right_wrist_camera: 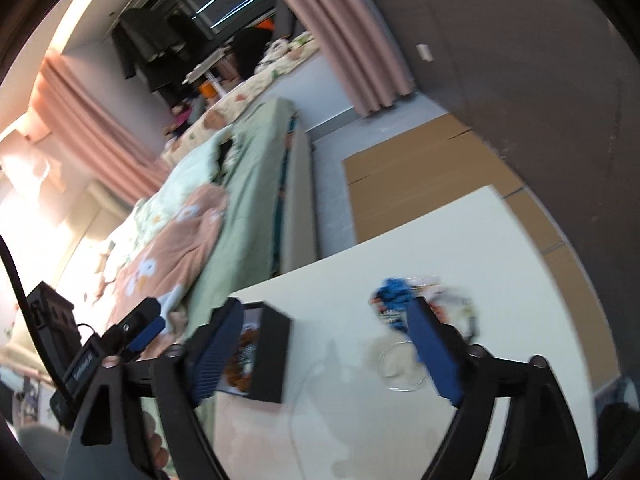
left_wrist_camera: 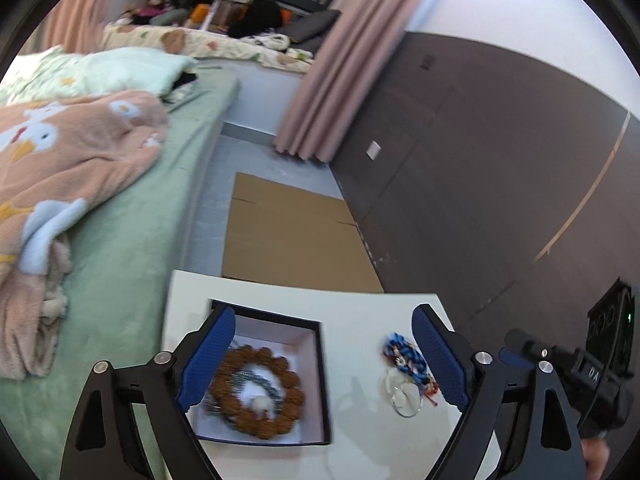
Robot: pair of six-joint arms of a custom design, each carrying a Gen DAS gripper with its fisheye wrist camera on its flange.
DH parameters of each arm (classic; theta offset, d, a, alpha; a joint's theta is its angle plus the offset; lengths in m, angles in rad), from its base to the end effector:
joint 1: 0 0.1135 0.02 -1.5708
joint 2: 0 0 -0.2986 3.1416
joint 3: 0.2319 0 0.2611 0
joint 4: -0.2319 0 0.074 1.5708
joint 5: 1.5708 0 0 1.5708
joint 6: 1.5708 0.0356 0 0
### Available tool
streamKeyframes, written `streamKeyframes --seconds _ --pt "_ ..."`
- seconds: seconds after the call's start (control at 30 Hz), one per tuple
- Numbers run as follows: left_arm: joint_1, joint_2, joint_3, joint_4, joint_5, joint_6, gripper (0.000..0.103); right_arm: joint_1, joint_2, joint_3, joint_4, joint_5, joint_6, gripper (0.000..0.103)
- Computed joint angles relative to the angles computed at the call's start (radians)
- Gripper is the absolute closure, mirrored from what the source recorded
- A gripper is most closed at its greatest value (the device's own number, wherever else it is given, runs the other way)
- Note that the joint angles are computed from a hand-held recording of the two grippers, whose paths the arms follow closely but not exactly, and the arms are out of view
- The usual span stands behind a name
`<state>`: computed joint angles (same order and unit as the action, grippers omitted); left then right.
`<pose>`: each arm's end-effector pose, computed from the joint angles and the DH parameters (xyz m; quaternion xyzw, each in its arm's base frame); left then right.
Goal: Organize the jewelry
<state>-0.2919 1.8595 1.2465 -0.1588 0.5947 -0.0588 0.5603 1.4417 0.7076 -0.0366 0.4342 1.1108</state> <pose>0.3980 -0.1404 0.2305 0.2156 0.8616 -0.3307 0.3191 0.2508 0.1397 0.2099 0.3252 0.8428 0.1490 0.4023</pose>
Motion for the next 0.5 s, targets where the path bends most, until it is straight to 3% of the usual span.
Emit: streamKeyframes --seconds 0.27,0.5 --pt "-0.118 -0.004 -0.040 -0.009 -0.037 0.057 0.040 -0.074 -0.110 -0.108 -0.080 -0.050 0.075 0.017" --pt "-0.218 0.019 -0.046 0.007 -0.109 0.070 0.044 -0.152 -0.206 -0.213 -0.079 -0.109 0.126 0.017"
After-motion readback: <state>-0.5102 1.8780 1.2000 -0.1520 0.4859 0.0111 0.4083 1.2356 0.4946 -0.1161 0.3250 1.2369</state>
